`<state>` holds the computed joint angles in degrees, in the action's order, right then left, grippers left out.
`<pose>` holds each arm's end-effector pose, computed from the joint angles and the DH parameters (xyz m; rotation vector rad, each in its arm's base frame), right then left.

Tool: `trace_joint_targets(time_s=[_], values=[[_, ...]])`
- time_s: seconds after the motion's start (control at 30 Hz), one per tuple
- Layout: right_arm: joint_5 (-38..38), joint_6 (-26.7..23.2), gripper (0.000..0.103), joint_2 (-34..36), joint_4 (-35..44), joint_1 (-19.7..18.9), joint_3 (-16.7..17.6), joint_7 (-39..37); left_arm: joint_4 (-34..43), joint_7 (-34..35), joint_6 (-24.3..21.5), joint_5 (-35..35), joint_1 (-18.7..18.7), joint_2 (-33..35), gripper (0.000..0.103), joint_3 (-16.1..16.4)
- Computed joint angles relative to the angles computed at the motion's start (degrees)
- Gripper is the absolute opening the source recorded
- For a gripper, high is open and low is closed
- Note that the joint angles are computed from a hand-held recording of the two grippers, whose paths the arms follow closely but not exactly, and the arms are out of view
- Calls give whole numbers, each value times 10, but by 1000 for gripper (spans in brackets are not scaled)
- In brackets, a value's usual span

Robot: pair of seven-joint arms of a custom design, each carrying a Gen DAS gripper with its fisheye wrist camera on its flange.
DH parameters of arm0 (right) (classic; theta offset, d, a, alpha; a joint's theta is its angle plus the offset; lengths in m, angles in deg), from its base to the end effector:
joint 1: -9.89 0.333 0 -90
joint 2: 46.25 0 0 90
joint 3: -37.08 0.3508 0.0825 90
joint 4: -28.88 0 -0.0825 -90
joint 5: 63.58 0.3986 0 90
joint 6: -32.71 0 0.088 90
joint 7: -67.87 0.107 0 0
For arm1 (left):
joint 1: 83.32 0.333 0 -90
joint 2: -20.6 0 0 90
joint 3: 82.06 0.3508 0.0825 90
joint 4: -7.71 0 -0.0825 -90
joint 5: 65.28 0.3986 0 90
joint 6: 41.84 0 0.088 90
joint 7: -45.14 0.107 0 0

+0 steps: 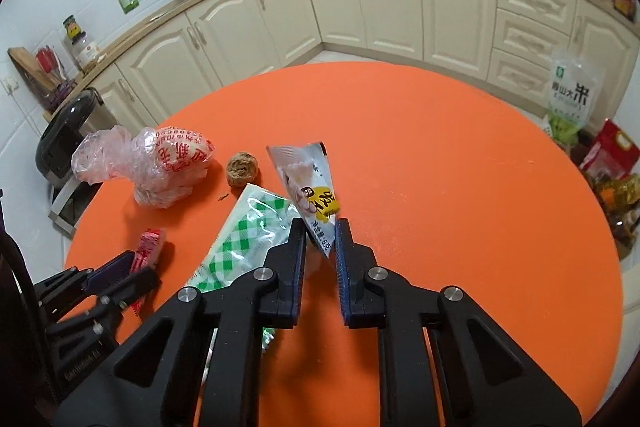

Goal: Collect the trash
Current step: 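Grasp the red snack wrapper with the left tool while the right tool grasps the small foil packet, then carry the red wrapper and foil packet over the blue bin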

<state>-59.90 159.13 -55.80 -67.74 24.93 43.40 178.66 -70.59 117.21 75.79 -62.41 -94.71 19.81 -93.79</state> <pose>0.5120 0.2102 0.7679 -1.7491 1.7574 -0.3063 0.5389 -0.2286 0.8264 -1.7955 1.9819 -0.8576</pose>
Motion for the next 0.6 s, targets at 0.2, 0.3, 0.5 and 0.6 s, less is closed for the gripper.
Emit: trace_joint_targets(time_s=[0.2, 0.3, 0.5, 0.6], values=[[22, 11, 13, -42, -33, -4, -5, -2, -87, 15, 31, -27, 8, -76, 15, 12], [25, 8, 13, -64, -43, -10, -3, -3, -158, 22, 47, -39, 5, -148, 15, 20], [36, 13, 13, -123, -72, -17, 5, 1, -216, 13, 76, -25, -10, -227, 15, 16], [38, 13, 13, -150, -79, -22, 9, 1, -222, 13, 91, -18, -21, -248, 15, 13]])
